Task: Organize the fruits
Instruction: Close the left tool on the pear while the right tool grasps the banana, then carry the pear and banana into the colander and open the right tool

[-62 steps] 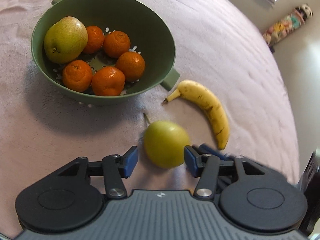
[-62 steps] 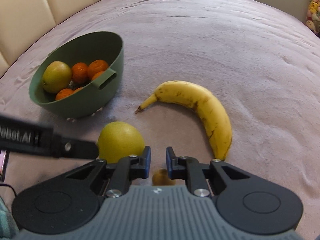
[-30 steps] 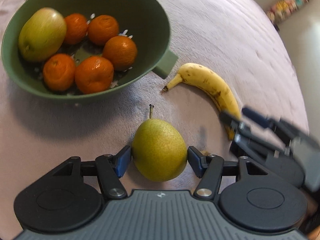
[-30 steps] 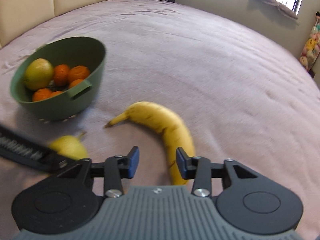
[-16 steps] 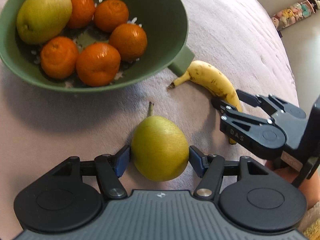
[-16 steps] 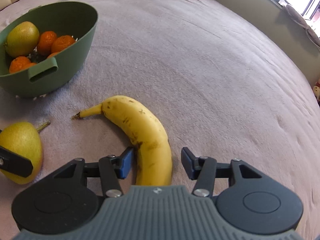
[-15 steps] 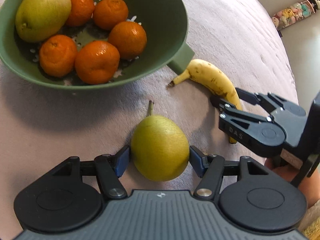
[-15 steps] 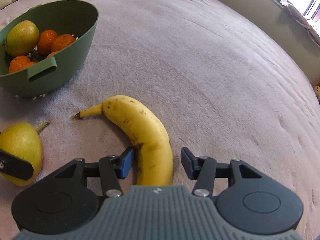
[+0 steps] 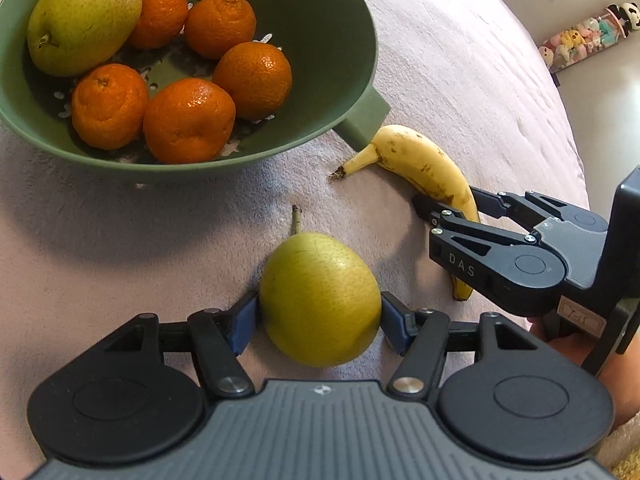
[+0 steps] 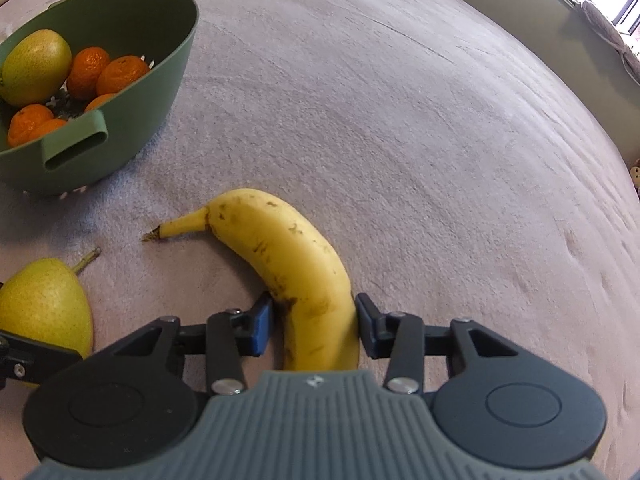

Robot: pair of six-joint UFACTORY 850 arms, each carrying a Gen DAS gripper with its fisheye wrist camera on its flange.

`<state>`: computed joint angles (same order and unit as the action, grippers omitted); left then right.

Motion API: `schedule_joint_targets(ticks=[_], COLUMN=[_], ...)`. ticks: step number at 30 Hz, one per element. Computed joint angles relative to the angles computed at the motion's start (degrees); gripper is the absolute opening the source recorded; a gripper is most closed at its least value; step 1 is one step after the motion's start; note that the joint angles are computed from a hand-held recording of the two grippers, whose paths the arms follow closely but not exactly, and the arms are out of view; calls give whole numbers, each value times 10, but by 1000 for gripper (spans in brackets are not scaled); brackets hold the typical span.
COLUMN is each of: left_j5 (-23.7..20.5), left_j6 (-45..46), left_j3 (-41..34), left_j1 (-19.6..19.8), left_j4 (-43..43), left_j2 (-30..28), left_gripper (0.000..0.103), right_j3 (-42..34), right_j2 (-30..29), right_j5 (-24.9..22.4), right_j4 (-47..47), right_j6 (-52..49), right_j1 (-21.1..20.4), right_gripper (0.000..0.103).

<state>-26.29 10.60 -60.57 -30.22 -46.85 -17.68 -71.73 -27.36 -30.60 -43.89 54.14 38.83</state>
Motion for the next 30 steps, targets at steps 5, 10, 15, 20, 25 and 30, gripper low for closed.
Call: schedule_joint_targets(ticks=[5, 10, 15, 20, 25, 30], left_j5=[9, 13, 12, 12, 15, 24], left_j6=[-14, -28, -26, -6, 17, 53], left_j3=[3, 1, 2, 4, 7, 24], left_j1=[-7, -14, -11, -11, -10, -10], left_j4=[31, 52, 46, 28, 11, -23], left_j2=[8, 12, 17, 27, 41, 70], left_gripper=[73, 72, 72, 72, 72, 72], right_j3=[9, 22, 41, 63, 79, 92], right_j2=[11, 27, 46, 70, 88, 114], right_j5=[-4, -7, -3, -1, 2, 2], right_j4=[8, 35, 68, 80, 74, 54], right_j6=[29, 50, 69, 124, 171, 223], right_j1=[1, 4, 7, 13, 21, 31], right_gripper=[38, 37, 36, 36, 36, 36])
